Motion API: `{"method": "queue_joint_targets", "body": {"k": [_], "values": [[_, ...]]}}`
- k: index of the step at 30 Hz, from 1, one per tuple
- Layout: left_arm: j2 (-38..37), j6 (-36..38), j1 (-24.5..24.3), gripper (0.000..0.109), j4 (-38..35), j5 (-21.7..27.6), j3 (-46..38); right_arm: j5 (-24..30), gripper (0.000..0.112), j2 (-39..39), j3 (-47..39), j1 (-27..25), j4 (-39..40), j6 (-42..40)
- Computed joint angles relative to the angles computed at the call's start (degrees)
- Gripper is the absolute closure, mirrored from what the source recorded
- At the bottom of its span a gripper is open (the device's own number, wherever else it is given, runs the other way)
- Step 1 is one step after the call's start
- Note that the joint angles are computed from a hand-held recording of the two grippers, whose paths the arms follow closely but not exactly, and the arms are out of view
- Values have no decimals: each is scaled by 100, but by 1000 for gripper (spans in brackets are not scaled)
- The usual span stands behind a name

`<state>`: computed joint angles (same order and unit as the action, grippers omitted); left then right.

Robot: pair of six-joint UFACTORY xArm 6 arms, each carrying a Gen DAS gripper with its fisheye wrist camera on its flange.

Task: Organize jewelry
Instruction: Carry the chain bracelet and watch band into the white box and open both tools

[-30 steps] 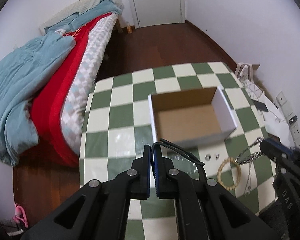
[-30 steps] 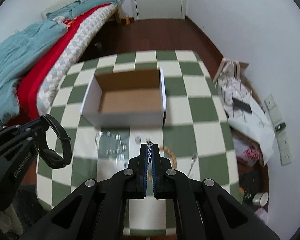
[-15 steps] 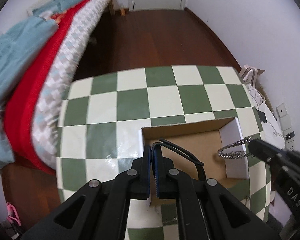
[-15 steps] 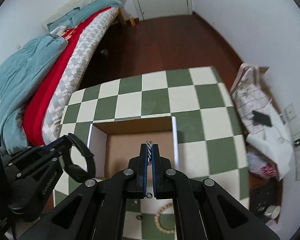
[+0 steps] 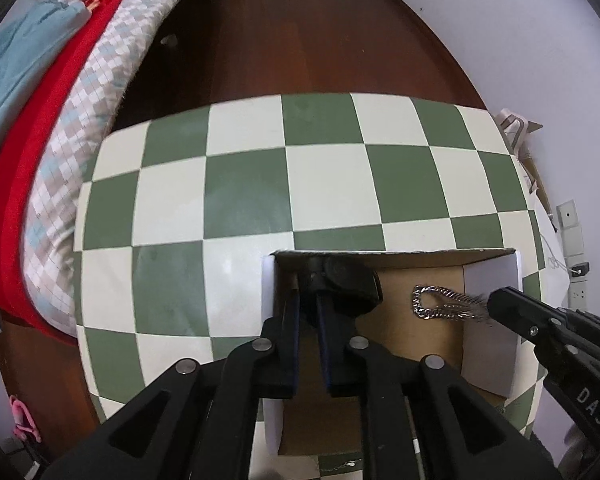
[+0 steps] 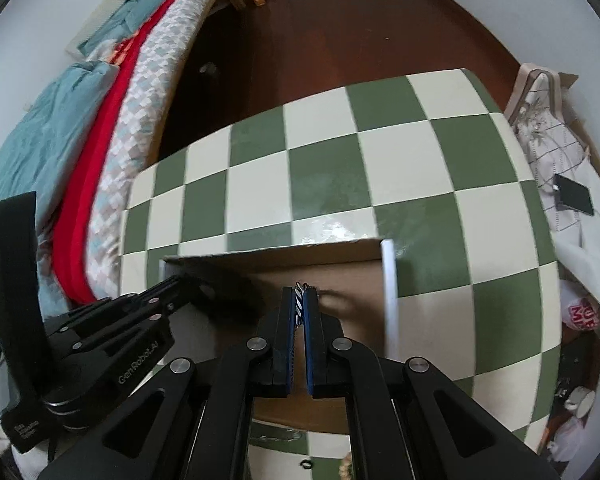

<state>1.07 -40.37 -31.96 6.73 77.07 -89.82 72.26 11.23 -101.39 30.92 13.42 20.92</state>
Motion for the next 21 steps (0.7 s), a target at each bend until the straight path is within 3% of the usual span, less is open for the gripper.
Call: {"method": "queue_joint_targets", "body": {"k": [4, 5, 6, 7, 8, 12, 14, 16, 19, 21], "values": [[-70, -74, -33, 88, 196, -8, -26, 327, 101, 175, -327, 5, -222, 31], [-87, -154, -71, 67, 317, 58, -57, 345, 97, 160, -339, 2, -271, 53], [-91, -183, -91, 51, 421, 95, -92, 359, 85, 133, -339, 5, -330, 100], [-134, -221, -107, 23, 495, 81, -80, 353, 75, 92, -322, 0, -370, 133], [-222, -301, -118, 14, 553, 47, -22, 351, 72, 47, -310, 2, -425, 163], [-411, -488, -243, 7, 931, 275, 21, 532, 69, -118, -309, 83, -868, 249], [-566, -600, -343, 7, 1141, 330, 160, 597, 54, -233, -237, 165, -1147, 285], [-766, -746, -460, 7, 1352, 367, 366, 635, 32, -414, -59, 327, -1607, 379], [-1065, -963, -654, 7, 1609, 469, 663, 731, 16, -647, 236, 522, -2038, 463], [-1233, -1121, -766, 7, 1696, 544, 801, 694, 14, -828, 499, 593, -2121, 481]]}}
